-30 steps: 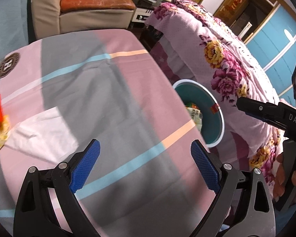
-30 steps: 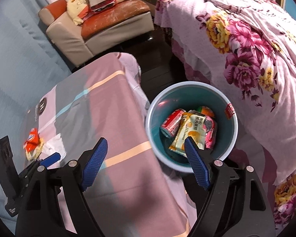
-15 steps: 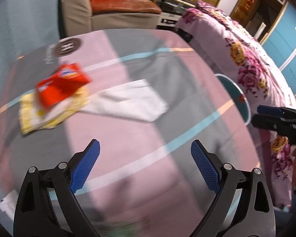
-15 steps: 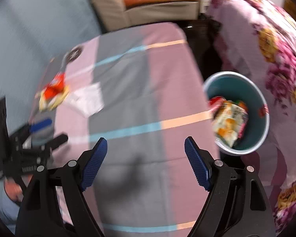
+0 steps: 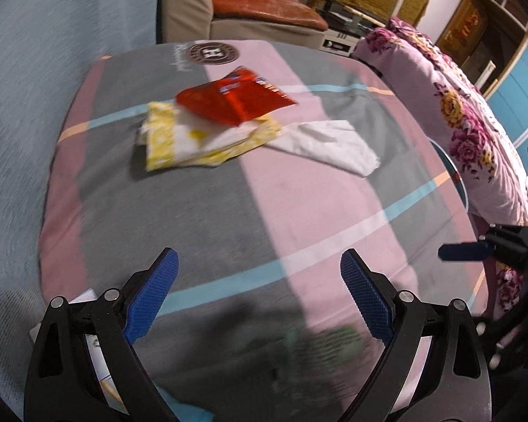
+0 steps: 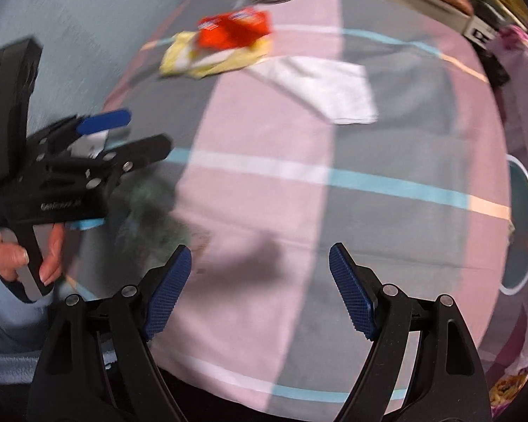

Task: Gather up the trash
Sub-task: 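Return to the table and grasp the clear green-printed wrapper with the right tool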

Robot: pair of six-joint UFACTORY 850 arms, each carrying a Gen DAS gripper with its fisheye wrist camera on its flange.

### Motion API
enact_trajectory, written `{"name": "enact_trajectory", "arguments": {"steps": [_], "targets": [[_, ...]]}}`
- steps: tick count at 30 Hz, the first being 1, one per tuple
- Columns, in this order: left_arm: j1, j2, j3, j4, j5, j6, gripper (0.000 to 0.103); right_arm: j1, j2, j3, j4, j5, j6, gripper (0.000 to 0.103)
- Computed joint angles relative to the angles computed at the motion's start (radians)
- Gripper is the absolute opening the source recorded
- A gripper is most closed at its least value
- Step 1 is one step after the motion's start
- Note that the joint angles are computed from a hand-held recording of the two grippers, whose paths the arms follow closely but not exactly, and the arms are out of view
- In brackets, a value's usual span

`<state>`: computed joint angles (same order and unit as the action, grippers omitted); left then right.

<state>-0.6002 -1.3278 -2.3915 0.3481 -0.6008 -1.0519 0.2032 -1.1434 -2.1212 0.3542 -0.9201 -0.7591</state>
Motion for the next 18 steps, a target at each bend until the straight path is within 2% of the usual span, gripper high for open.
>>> {"name": "enact_trajectory", "arguments": {"steps": [2,5,8,14,18], "targets": [[0.004,0.045,0.085,0.022,0.033,-0.036,0.093,0.013,0.000,0.007,0.003,-0.007,-0.004,0.077],[0.008,0.089,0.168,0.060,0.067,-0.092,0.093,0.026,-0.028,-0.019,0.023,-0.061,0.025,0.077],[0.011,0.122,0.231,0.093,0.089,-0.142,0.093,0.031,-0.033,-0.013,0.028,-0.067,0.039,0.077],[0.014,0.148,0.285,0.118,0.108,-0.186,0.093,0.043,-0.027,0.032,0.074,-0.046,0.061,0.077],[0.013,0.149,0.287,0.133,0.103,-0.200,0.093,0.048,-0.005,0.087,0.112,0.013,0.031,0.074]]}}
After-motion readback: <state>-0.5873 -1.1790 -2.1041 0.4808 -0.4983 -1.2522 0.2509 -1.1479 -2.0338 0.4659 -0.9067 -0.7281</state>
